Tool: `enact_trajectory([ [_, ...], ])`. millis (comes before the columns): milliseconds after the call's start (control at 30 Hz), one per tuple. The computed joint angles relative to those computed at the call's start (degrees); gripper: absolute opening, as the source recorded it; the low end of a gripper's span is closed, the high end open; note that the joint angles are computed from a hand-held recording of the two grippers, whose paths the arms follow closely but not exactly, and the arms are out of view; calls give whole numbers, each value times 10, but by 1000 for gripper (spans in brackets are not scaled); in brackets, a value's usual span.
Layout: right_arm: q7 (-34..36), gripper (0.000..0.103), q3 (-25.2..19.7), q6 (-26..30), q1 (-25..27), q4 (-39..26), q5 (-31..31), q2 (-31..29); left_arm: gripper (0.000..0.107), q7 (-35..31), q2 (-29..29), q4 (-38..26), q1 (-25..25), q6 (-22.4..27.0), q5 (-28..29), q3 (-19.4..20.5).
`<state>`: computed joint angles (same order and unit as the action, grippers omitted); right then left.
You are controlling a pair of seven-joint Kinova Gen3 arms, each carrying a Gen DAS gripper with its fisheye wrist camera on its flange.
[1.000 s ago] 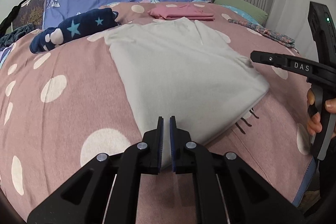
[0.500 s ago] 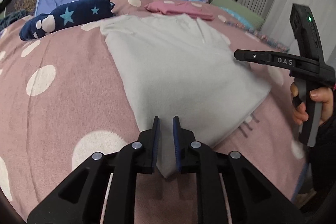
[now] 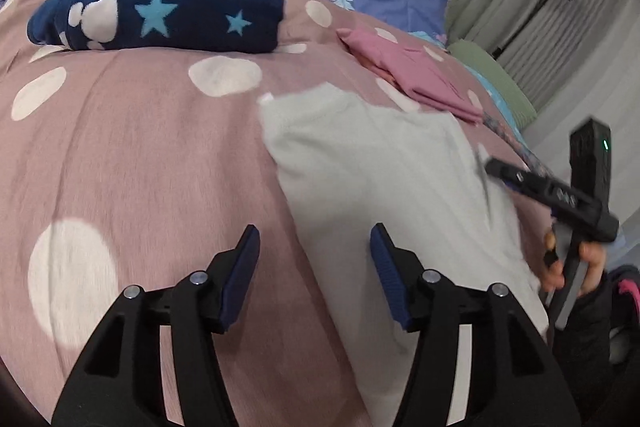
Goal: Fold small clothes
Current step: 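Move both grippers to the folded shirt's edge and position to grasp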
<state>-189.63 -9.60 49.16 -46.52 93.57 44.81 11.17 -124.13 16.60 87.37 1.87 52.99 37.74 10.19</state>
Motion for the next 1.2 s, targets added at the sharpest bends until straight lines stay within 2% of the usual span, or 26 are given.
enact_trajectory([
  [67,-47,57,11,-36,-4,35,30,-3,58,17,35,-33,-2,11,12,2],
  [100,-70,56,22,-49,-15,52,50,-6,51,29,54,-52,-5,15,19,7],
  [133,-93,56,31,-70,-22,70,69,-12,26,38,68,-72,1,21,21,2],
  [167,-117,56,30,-81,-20,82,86,-18,15,52,82,-96,10,35,20,-7],
  [200,-134,54,18,-83,-10,88,99,-19,9,58,97,-118,11,47,28,-10],
  [233,-141,51,5,-76,-2,89,106,-21,8,55,104,-130,5,54,36,-3],
  [300,-142,50,-3,-65,1,85,108,-16,8,20,97,-129,3,40,49,1],
  [367,-133,50,-7,-54,1,78,104,-12,9,-5,88,-114,13,12,37,-1],
  [467,-141,50,-8,-59,2,83,110,-14,18,-4,67,-77,45,-47,-7,-21],
  [567,-151,49,-9,-59,2,87,118,-17,23,-13,37,-45,34,-60,9,-22],
  [633,-168,48,-11,-58,-2,93,132,-21,39,-50,18,-20,-3,-53,46,2],
  [700,-178,49,-16,-62,-2,99,144,-28,45,-96,-9,14,-54,-30,63,51],
  [767,-159,48,-23,-57,1,92,138,-29,46,-140,-37,50,-69,-28,50,75],
  [800,-136,32,-24,-47,0,81,125,-25,46,-154,-56,75,-61,-37,36,75],
  [833,-121,11,-34,-29,6,67,117,-15,48,-160,-70,98,-42,-56,14,69],
  [933,-131,4,-14,5,-16,50,114,-3,50,-155,-91,136,27,-112,-33,27],
  [1000,-143,4,-9,-2,-13,59,111,-8,52,-147,-87,132,28,-108,-27,20],
  [1100,-160,8,-13,-30,1,79,100,-24,53,-154,-74,119,33,-74,2,-6],
  [1133,-176,18,-18,-29,-1,85,111,-33,53,-148,-73,116,34,-66,4,-11],
  [1167,-183,22,-16,-19,-12,87,115,-41,53,-145,-76,117,36,-63,8,-17],
  [1200,-181,34,-21,-18,-12,87,115,-46,54,-148,-81,122,43,-60,14,-30],
])
